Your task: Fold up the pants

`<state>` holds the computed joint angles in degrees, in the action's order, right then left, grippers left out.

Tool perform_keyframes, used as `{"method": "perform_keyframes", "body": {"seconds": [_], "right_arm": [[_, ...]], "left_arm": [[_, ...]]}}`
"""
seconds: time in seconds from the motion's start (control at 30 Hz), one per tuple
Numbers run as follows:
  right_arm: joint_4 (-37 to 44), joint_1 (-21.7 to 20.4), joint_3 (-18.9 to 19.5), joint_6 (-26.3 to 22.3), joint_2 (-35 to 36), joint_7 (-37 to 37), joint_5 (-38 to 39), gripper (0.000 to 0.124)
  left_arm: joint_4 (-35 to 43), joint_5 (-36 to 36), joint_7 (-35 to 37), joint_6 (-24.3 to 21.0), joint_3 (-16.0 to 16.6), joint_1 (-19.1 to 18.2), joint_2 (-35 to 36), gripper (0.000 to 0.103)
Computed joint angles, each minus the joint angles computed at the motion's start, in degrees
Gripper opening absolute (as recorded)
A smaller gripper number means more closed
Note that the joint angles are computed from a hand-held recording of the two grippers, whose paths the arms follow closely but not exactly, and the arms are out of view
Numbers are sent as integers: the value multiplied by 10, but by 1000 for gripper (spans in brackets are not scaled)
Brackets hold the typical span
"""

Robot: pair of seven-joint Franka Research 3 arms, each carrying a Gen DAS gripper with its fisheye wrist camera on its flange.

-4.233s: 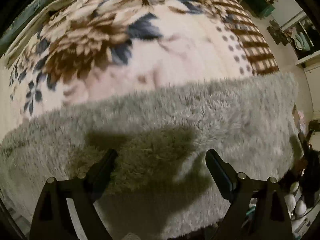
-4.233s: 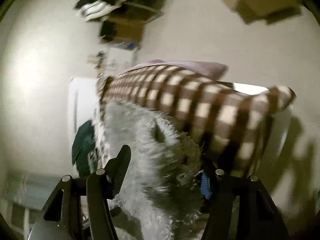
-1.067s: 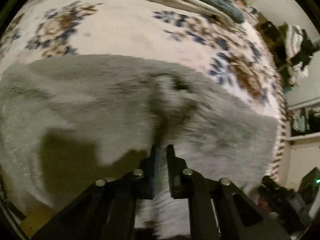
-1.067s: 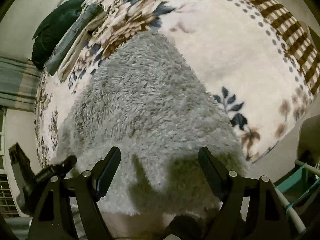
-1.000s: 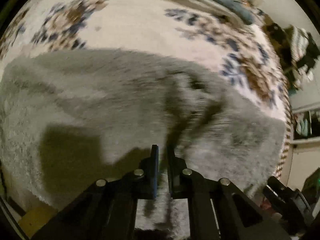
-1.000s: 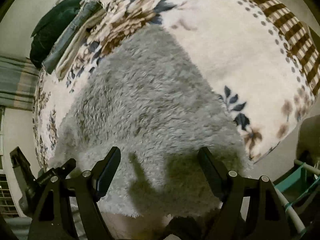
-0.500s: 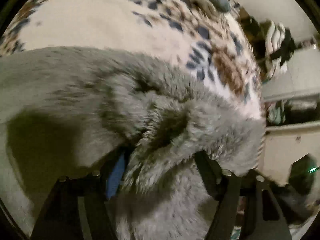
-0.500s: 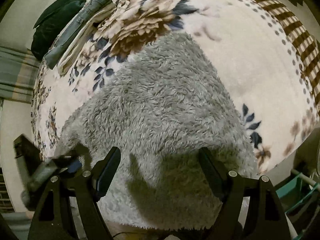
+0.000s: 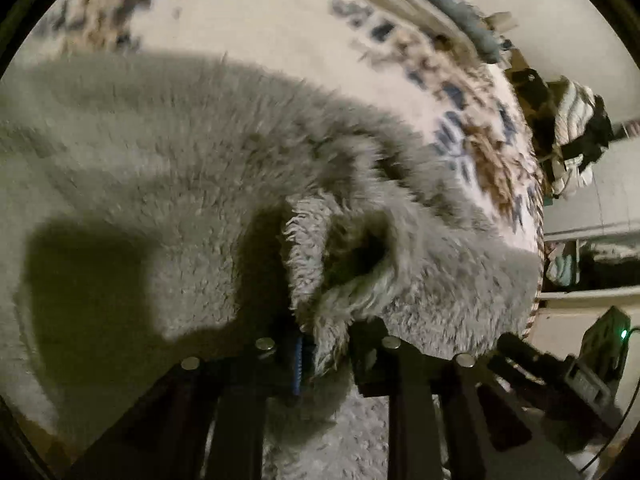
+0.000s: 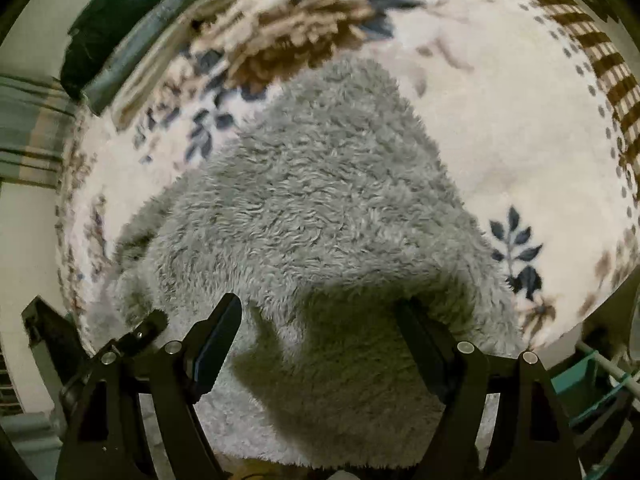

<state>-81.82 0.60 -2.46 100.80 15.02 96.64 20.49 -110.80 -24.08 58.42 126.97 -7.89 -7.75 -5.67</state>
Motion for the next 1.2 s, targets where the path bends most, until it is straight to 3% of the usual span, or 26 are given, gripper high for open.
{"method": "perform_keyframes", "body": {"seconds": [0.1, 0.2, 0.23, 0.27, 0.37, 0.53, 0.67, 0.83, 0.87, 0.9, 0.93, 0.97, 1.03, 1.2], "right_arm": [[3, 1, 2, 2, -3, -2, 6, 82], [-1, 4, 5, 4, -16, -4, 14, 82], [-6, 5, 6, 5, -22, -4, 19, 83], [-10, 7, 9, 2, -27, -5, 27, 85], [-20, 16, 14, -4, -38, -10, 33, 87], [-22, 39, 24, -15, -38, -15, 25, 87], [-14, 60, 30, -14, -26, -25, 1, 87], [-7, 79, 31, -5, -11, -25, -29, 87], [-9, 81, 31, -1, -11, -22, -32, 87], [-12, 82, 31, 3, -11, -20, -32, 87], [-14, 83, 30, 6, -11, -18, -32, 87], [-20, 83, 30, 10, -13, -16, -30, 87], [-25, 81, 30, 17, -16, -15, -23, 87], [-32, 63, 25, 19, -30, -21, 15, 87]], "left_arm": [[-3, -25, 0, -7, 6, 2, -15, 29], [-23, 7, -28, -9, 9, 8, -69, 70], [-33, 20, -42, -10, 11, 9, -89, 89], [-47, 33, -56, -10, 14, 12, -110, 96], [-96, 86, -117, -33, 23, 28, -186, 97], [-220, 148, -237, -48, 49, 75, -298, 97], [-303, 181, -258, 8, 76, 100, -325, 97], [-342, 175, -274, 135, 96, 118, -300, 97], [-340, 178, -267, 154, 98, 116, -291, 91], [-335, 186, -259, 167, 98, 117, -283, 79], [-323, 201, -257, 168, 90, 122, -273, 41], [-312, 211, -257, 165, 83, 124, -264, 33], [-301, 234, -256, 174, 71, 125, -263, 28], [-238, 284, -249, 134, 42, 111, -284, 25]]}}
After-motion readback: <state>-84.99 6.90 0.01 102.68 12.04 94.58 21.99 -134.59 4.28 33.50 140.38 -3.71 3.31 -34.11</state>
